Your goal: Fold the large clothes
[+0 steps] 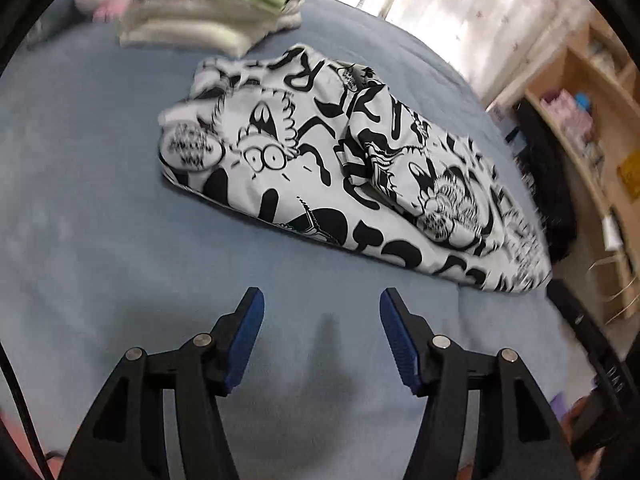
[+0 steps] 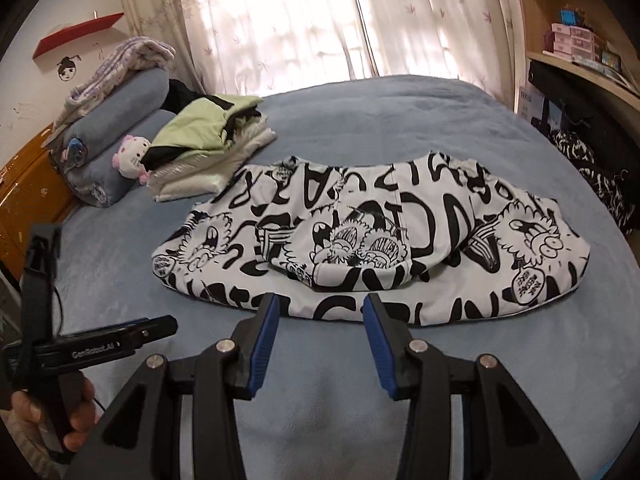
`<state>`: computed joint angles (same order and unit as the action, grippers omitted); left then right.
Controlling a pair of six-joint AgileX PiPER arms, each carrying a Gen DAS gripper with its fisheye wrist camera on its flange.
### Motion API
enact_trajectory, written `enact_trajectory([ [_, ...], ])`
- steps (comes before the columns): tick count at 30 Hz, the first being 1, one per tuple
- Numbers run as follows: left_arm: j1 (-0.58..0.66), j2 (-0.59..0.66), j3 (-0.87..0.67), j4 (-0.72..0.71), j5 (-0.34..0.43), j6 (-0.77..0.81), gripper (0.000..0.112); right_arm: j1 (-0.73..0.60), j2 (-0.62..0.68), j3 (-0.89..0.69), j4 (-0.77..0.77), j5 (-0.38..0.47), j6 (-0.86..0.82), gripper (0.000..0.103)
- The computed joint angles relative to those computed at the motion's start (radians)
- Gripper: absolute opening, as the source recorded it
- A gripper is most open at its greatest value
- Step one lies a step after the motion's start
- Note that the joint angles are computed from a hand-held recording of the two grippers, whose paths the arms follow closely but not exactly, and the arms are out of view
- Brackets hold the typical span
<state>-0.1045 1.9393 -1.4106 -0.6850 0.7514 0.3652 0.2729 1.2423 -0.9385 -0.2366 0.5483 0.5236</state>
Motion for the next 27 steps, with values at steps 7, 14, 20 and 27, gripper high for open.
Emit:
enact_trajectory([
  [7, 0.041, 0.203, -0.125, -0.199, -0.034, 0.105, 0.059, -0.060, 0.120, -0.031, 0.107, -0.068, -0.113, 0.044],
  [14, 0.043, 0.412, -0.398, -0.243, -0.030, 0.015, 0.059, -0.089, 0.238, -0.106, 0.140, -0.113, -0.196, 0.043],
  [20, 0.002, 0.508, -0.596, -0.111, -0.049, -0.143, 0.059, -0.133, 0.396, -0.273, 0.104, -0.140, -0.215, 0.043],
  [27, -0.070, 0.388, -0.489, 0.094, -0.270, -0.167, 0.014, -0.184, 0.626, -0.451, 0.101, -0.091, -0.264, 0.011],
])
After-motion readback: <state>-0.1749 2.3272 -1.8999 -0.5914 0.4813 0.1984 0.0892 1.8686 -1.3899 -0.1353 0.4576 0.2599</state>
